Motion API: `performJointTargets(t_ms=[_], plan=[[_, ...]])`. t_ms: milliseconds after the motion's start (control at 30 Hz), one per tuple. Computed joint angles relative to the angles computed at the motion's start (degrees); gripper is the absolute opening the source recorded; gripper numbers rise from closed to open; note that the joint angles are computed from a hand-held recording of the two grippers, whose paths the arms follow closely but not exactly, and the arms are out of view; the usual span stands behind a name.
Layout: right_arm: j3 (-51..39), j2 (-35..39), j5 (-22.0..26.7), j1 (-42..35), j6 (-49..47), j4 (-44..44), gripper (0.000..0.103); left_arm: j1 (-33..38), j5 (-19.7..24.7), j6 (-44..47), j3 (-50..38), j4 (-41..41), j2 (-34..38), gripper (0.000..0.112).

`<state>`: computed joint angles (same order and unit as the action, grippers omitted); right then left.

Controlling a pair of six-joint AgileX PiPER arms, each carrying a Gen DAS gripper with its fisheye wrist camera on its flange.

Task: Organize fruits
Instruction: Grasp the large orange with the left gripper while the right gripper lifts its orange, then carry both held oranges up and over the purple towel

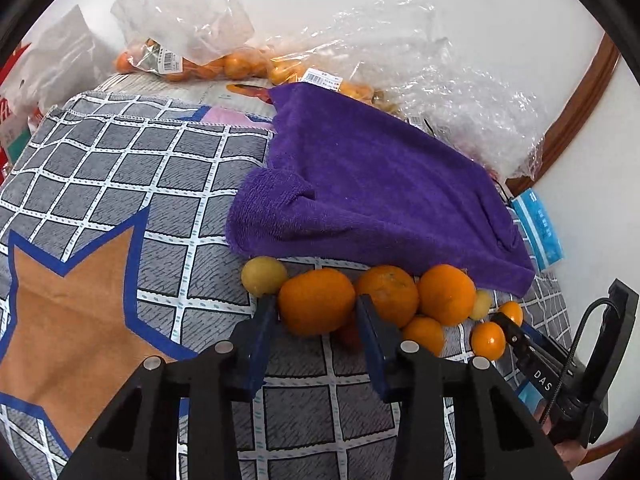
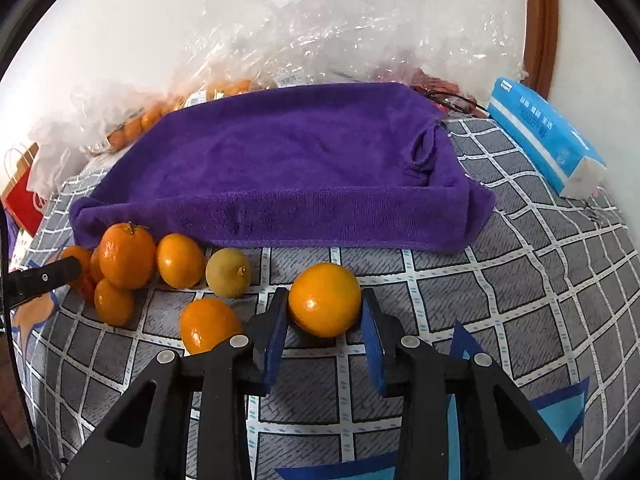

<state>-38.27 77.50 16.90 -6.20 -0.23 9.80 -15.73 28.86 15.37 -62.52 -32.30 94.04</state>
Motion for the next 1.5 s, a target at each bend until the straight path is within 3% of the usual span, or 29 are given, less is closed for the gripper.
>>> performJointTargets(t_ms=[167,367,600,733,833,967,1067,1233,1500], plan=[[0.2,-0.1,0.0,-0.9,-4.6,4.5,0.035,0.3,2.0,-1.8,-1.9,0.0,1.7,0.039],[-0.4,0.2,0.5,3.3,10.6,-11.8,0.035,1.3,1.7,1.2,-1.2,-5.2,2.0,0.039],[0.6,-0.8,-0.6,0.5,-1.7,0.3,0.035,2.0,1.3,2.9,1.2,-7.9,-0.4,0.039],[1.5,-2.1,-1.6,0.7,-0.2,-0.8,0.035,0.6,-0.4,0.0,1.8,-3.4,-2.2,0.039],[2.2,-3.3,-2.0,-0.1,-4.7,3.8,0.035,0.5,0.0,0.0,2.1,-2.9,-3.7,0.039],[2.1,-4.3,-1.0,-0.2,-2.9,2.5,0.035,0.0,0.8,0.0,1.4,-1.4,-5.1,0.038],[1.5,-5.6,1.4,-1.5,-9.7,9.7,0.035,-1.1,0.8,-1.9,0.5,1.7,-5.6,0.039],[-1.0,-8.8,3.6,0.8,1.4,-1.3,0.035,-2.4,0.4,-3.8,-1.2,4.4,-5.4,0.039],[-6.8,-8.3,5.9,0.7,4.4,-4.6,0.035,-4.0,1.0,-8.6,-7.4,9.8,-3.0,0.039]])
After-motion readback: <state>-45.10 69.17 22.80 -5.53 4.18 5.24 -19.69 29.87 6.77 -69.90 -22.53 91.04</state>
